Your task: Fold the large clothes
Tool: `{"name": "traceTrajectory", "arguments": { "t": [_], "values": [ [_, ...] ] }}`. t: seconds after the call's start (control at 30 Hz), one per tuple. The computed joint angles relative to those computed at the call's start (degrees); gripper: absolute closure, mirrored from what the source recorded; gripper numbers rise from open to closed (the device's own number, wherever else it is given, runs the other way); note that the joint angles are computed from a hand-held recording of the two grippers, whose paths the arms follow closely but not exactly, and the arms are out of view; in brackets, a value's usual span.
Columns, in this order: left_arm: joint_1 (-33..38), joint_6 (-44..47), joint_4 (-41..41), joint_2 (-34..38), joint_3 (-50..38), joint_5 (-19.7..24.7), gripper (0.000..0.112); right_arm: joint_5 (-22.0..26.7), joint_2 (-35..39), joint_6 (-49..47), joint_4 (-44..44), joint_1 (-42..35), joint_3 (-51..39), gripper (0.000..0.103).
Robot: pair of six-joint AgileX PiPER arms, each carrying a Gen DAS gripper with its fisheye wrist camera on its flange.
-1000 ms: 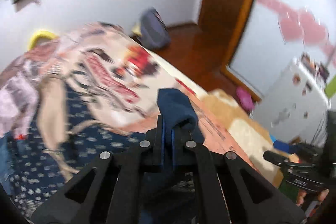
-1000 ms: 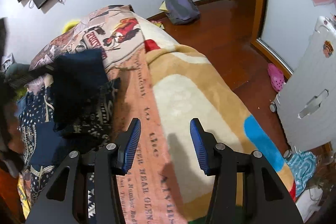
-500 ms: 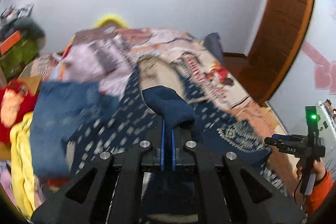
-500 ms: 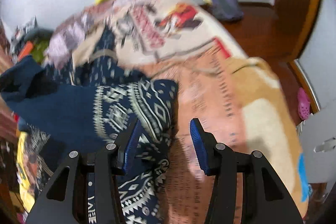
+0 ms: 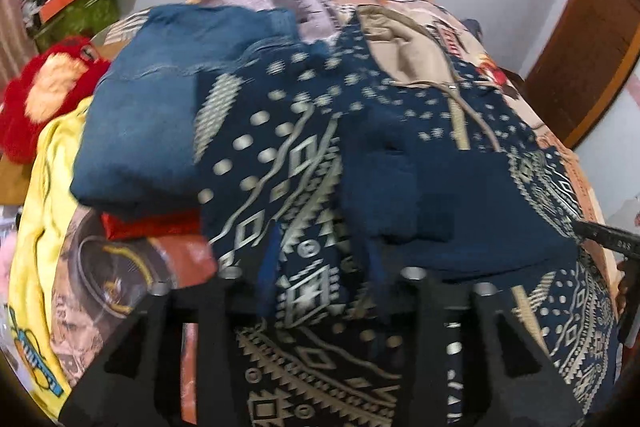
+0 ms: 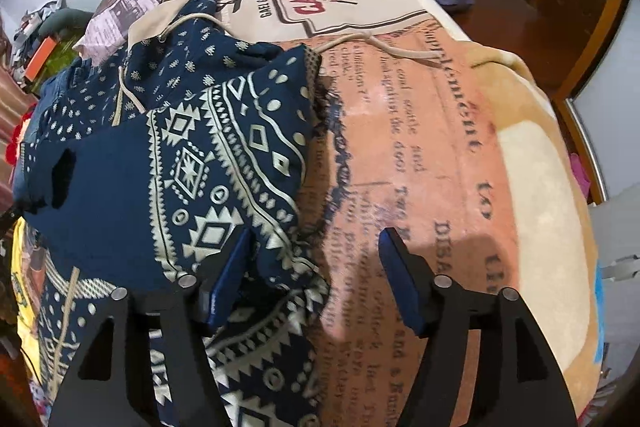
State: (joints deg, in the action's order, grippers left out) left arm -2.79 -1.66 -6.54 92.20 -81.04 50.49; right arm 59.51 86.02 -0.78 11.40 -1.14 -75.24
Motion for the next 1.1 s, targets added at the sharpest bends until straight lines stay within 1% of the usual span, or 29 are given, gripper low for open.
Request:
{"name": "traceTrajectory", "arguments": {
  "t": [0.1, 0.3, 0.37, 0.47, 0.5, 0.53, 0.6, 0.63, 0.73, 0.8, 0.87, 0.97, 1.03, 1.07, 1.1],
  "values": [
    [4.49, 2.21, -5.92, -0.21, 2.38, -0.36, 0.061, -0.16, 0.95, 0.33, 0.65, 0.03, -0.38, 0.037],
    [16.48, 10.31, -24.48, 0.31, 7.00, 3.39, 0.060, -0.95, 1.38, 0.51, 0.14, 1.24, -0.31, 0.036],
    [19.43, 12.54, -29.36, 0.60, 8.50, 4.46, 0.060, -1.06, 1.58, 0.26, 0.18, 1.37, -0.35, 0.036],
    [22.69, 14.54, -33.86, 0.46, 9.91, 5.50, 0.060, -0.92, 1.87, -0.20, 0.52, 0.99, -0.52, 0.035],
    [23.31, 14.43, -33.80, -0.02, 10.31, 5.22, 0.060, -1.02, 1.90, -0.25, 0.62, 0.94, -0.46, 0.035],
    [23.32, 12.58, -31.62, -0.74, 10.25, 4.57, 0.060, -1.06, 1.96, -0.26, 0.75, 0.87, -0.44, 0.035],
    [22.94, 5.34, -21.84, -3.04, 10.75, 0.57, 0.060, -1.16, 2.04, 0.56, 0.06, 0.95, -0.42, 0.035],
    [23.14, 3.31, -18.71, -3.47, 10.56, 0.13, 0.060, -1.08, 1.96, 0.40, 0.37, 0.73, -0.31, 0.034],
    [24.52, 1.69, -13.25, -4.18, 10.05, 1.76, 0.060, -1.18, 1.78, 1.26, -0.38, 1.19, -0.26, 0.034],
    [23.98, 1.78, -9.64, -5.91, 10.65, 2.33, 0.060, -1.32, 1.53, 2.60, -2.15, 2.24, -0.35, 0.034],
    [21.77, 1.16, -6.66, -7.72, 11.64, 2.04, 0.060, -1.57, 1.23, 4.18, -4.57, 3.68, -0.34, 0.032],
    [16.96, 2.21, -3.45, -10.60, 11.57, 3.09, 0.060, -1.74, 0.95, 6.38, -7.94, 5.66, -0.42, 0.032],
    [12.49, 1.88, -0.98, -11.87, 10.87, 3.82, 0.053, -1.74, 0.88, 7.25, -9.38, 6.42, -0.47, 0.032],
    [9.97, 1.25, 0.23, -12.23, 10.16, 4.27, 0.045, -1.71, 0.85, 7.61, -9.93, 6.72, -0.50, 0.032],
    [7.35, -0.13, 1.61, -12.36, 9.19, 4.88, 0.031, -1.66, 0.77, 7.79, -10.26, 6.86, -0.49, 0.032]
  ]
}}
